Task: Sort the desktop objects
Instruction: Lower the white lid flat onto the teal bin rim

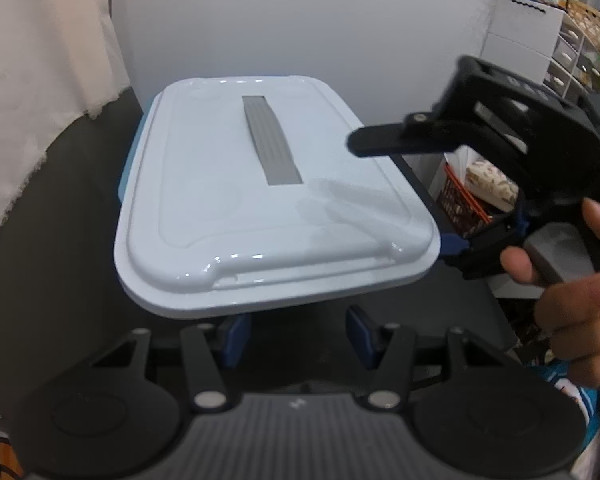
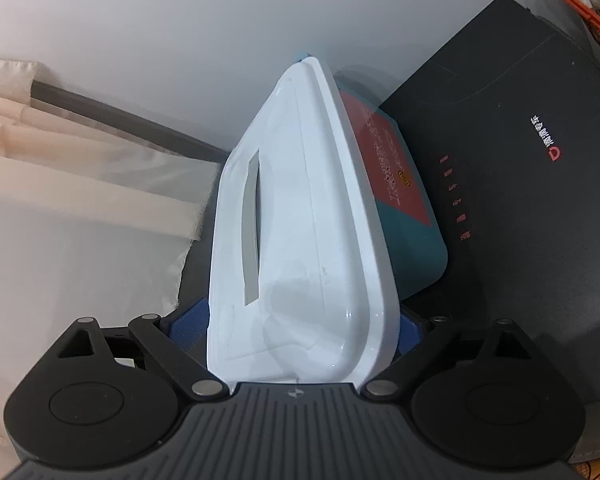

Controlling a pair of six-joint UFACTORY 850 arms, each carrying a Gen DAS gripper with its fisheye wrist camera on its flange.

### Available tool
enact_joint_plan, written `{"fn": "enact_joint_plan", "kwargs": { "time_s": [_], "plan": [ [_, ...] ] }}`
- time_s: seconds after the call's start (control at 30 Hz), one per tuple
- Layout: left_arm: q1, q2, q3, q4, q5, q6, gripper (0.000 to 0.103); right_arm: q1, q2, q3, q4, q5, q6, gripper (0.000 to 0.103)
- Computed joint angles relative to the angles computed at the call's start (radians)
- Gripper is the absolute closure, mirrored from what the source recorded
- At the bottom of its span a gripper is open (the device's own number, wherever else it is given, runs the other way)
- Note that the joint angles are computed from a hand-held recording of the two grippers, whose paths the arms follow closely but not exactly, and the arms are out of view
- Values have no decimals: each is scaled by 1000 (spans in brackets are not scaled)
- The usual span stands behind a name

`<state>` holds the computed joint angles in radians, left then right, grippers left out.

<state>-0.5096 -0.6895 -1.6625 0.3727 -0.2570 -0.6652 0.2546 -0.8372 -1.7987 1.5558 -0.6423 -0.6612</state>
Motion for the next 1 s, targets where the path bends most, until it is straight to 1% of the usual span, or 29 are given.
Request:
{"fn": "enact_joint_plan", "kwargs": {
  "time_s": [0.1, 0.2, 0.27, 0.3, 0.33, 0.37, 0.43, 0.47, 0.53, 0.63, 0.7, 0.77, 0.93, 1.0],
  "plan": [
    [-3, -1, -5, 10, -5, -21, 46, 8, -5, -18, -8, 23, 8, 8],
    [-3, 7, 0, 11, -4, -31, 46, 3, 22, 22, 14, 45, -26, 8],
    [2, 30, 27, 17, 4, -32, 46, -3, 54, 81, 98, 50, -108, 8],
    [2, 31, 28, 19, 4, -32, 46, -6, 70, 113, 151, 47, -159, 11],
    [3, 30, 27, 17, 4, -27, 46, -5, 73, 122, 162, 49, -167, 21],
    [6, 28, 24, 12, 4, -17, 46, -3, 76, 130, 171, 52, -174, 26],
    [7, 28, 21, 13, 3, -12, 46, 0, 83, 148, 191, 57, -189, 42],
    [8, 27, 19, 16, 2, -11, 46, -1, 82, 149, 193, 52, -190, 46],
    [15, 14, 1, 7, -2, 3, 46, -1, 82, 150, 196, 41, -193, 60],
    [20, 3, -17, -1, -13, 19, 46, 4, 84, 135, 156, 85, -173, 68],
    [20, 2, -25, -1, -24, 24, 46, 8, 83, 120, 124, 120, -143, 71],
    [22, -4, -41, -7, -35, 30, 46, 6, 85, 114, 116, 139, -137, 72],
    [25, -16, -70, -5, -55, 38, 46, 8, 84, 91, 131, 187, -156, 72],
    [25, -19, -79, -2, -60, 40, 46, 8, 79, 80, 146, 193, -167, 72]
  ]
}}
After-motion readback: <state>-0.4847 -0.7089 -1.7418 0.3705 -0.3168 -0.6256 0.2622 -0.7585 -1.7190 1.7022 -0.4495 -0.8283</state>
